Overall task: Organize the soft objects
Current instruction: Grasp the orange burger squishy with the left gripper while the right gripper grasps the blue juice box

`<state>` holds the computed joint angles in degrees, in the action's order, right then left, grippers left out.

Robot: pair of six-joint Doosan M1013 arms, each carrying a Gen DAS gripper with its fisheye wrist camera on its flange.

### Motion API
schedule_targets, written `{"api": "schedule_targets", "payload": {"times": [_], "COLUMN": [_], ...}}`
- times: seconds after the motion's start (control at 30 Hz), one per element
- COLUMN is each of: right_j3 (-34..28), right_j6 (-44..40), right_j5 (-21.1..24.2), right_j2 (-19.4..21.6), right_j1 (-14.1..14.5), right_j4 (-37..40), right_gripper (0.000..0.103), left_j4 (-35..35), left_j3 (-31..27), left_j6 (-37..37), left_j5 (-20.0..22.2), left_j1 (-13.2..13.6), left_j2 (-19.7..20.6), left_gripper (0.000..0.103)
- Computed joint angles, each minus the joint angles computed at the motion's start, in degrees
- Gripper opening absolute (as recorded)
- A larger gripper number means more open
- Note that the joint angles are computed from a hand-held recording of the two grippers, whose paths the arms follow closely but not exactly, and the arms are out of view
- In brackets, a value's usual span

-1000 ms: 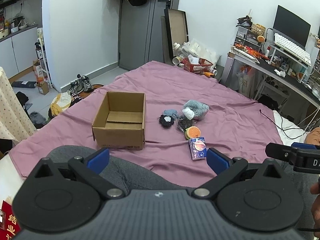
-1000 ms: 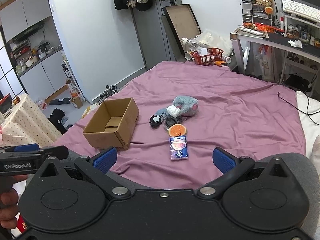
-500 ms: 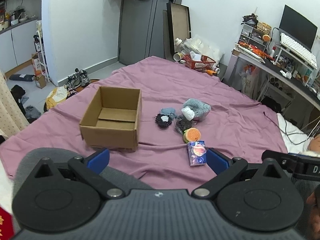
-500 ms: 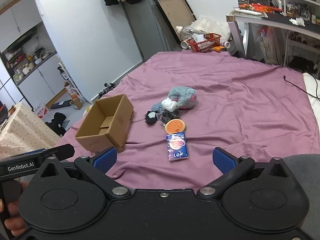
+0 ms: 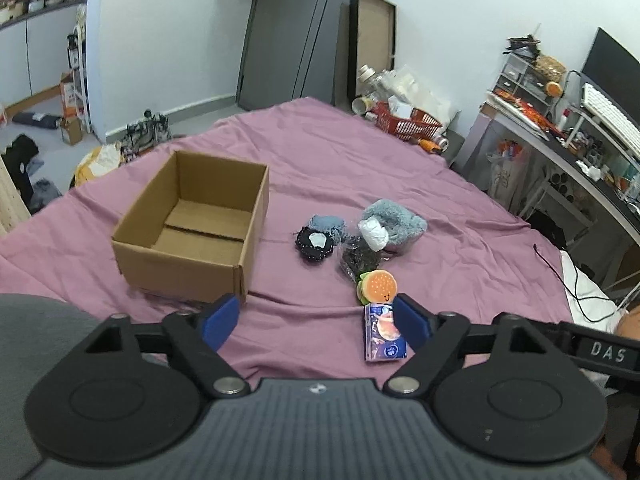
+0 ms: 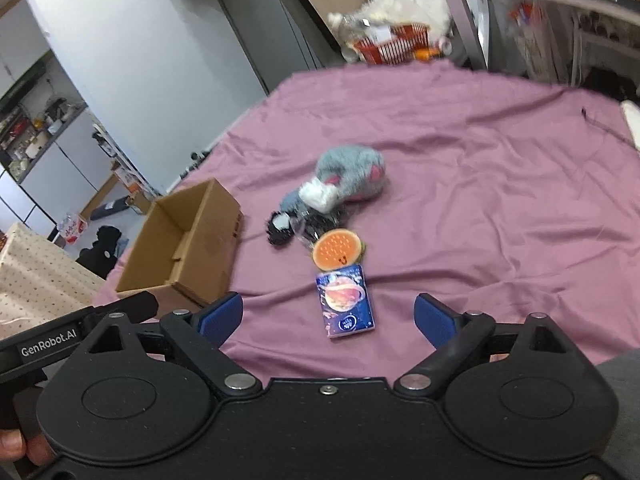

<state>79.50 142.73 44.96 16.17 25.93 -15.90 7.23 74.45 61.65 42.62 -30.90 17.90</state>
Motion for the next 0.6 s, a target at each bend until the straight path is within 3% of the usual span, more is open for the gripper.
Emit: {"api": "schedule_targets", "payload": {"times": [0.33, 0.6], "right_j3": [-2.73, -3.18], "right_j6": [0.38, -0.38], "right_j5": [3.55, 2.17], "right_j2": [3.41, 5.70], "right_j1": [-2.55, -4.13], "right_j4": [7.02, 12.85], "right_gripper": [0.090, 0.087], "left_j4": [-4.25, -8.01], "left_j3": [-6.93, -12.10], "left_j6": [1.38, 2.11], "left_j5": [6.51, 9.61], "left_j1": [0.58, 0.97], "left_j2": [6.99, 11.53], "left_gripper": [0.075, 0.075]}}
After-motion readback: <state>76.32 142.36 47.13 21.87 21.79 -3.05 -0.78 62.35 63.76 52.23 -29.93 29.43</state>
